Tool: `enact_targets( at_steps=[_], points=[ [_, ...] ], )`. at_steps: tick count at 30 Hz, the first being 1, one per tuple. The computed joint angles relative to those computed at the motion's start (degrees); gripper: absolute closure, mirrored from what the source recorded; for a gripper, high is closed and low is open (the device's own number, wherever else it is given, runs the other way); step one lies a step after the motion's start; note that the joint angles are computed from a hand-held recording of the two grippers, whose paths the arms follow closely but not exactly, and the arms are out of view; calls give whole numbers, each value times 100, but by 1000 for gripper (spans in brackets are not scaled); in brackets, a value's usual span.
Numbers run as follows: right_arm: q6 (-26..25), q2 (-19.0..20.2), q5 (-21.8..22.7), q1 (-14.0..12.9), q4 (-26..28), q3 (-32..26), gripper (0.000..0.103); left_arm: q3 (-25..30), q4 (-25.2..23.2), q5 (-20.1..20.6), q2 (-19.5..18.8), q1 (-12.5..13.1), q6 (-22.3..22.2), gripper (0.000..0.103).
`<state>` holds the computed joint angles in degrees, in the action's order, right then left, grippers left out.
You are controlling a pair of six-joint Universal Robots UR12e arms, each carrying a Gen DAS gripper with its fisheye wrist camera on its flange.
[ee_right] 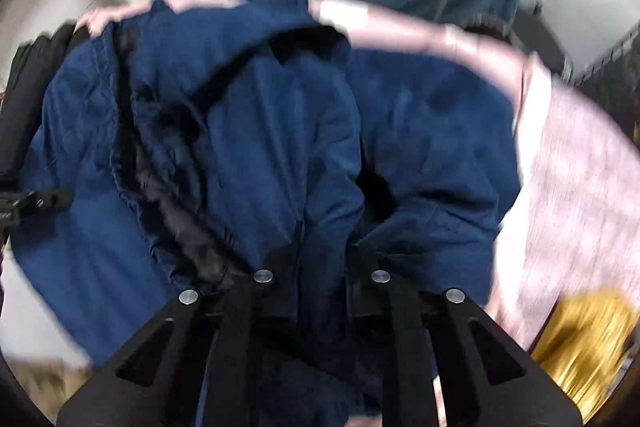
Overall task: Fold large clothes
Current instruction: 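Grasp the navy jacket with both grippers and lift it off the bed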
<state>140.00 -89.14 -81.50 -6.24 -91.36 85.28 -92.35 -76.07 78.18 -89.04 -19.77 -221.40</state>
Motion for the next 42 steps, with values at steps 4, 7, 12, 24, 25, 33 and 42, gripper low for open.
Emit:
enact_targets(
  at_steps=[4,7,12,24,25,33,42],
  points=[
    [-143,-549,-437,-344,441,634,89,-452,-203,-722,156,-266,-225,83],
    [-401,-936,-750,-524,555,1105,89,-686,-418,-717,162,-595,-314,83],
    [-802,-1342,-1053,-457,300,1618,84,-992,-124,-565,304,-793,-673,67],
    [-451,-1514,520,-713,-596,1053,20,-853,-210,1348,1000,-946,-981,18],
    [-270,-1433,561,-691,-828,979,19,-804,-263,1498,1049,-831,-955,18],
    [-27,-747,-392,-60,-1964,824,19,-157,562,1915,322,-78,-232,18],
    [-1436,-547,-1311,394,-2799,1230,19,1186,422,1151,-1209,150,1320,15]
  ],
)
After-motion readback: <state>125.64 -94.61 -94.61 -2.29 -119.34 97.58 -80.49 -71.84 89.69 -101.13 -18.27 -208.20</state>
